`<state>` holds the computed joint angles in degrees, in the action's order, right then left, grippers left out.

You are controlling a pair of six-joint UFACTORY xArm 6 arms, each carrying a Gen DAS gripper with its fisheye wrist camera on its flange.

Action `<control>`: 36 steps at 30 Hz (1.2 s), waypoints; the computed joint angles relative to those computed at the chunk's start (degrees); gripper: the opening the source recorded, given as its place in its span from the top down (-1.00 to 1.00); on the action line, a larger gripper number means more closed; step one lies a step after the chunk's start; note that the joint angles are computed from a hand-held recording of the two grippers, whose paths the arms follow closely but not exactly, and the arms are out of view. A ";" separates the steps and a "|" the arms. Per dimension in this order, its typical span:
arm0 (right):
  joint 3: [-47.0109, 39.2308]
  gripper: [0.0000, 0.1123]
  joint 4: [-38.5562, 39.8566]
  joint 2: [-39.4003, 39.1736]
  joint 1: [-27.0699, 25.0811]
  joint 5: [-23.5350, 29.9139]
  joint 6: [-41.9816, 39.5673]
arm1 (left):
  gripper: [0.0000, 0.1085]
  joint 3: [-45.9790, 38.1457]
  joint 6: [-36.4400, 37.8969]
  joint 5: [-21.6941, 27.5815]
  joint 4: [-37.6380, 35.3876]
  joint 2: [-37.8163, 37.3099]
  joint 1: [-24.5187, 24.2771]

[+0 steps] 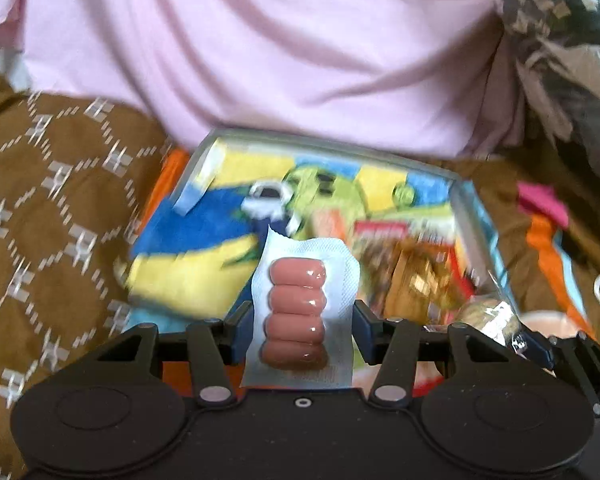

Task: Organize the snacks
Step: 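Carry the sausage pack and cookie bag over the dinosaur tray, then open both tools to drop the sausage pack and cookie bag in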

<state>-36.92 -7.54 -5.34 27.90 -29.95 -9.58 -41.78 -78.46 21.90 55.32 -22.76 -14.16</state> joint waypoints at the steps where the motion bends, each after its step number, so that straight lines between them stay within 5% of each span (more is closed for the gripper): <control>1: -1.54 0.00 1.29 1.18 -0.19 -0.27 -0.49 | 0.02 -1.49 -1.45 -0.62 1.61 1.53 0.31; 9: -13.28 -0.01 2.60 9.92 -3.88 2.32 6.18 | 0.02 -15.59 -13.57 -4.43 12.52 16.18 1.79; 17: -17.31 -0.02 -1.42 13.93 -6.49 8.09 12.39 | 0.01 -23.72 -15.12 -6.29 12.79 25.34 1.69; 28: -17.60 -0.26 -9.85 14.35 -8.01 8.29 20.61 | -0.17 -24.75 -14.36 -3.78 11.43 27.80 0.62; 31: -17.94 -0.47 -15.10 14.49 -9.18 7.33 25.35 | -0.31 -24.58 -15.25 -4.15 12.05 27.28 0.76; 36: -16.67 -0.64 -8.58 13.70 -7.69 6.38 19.65 | -0.48 -24.17 -17.20 -3.93 14.55 25.92 0.65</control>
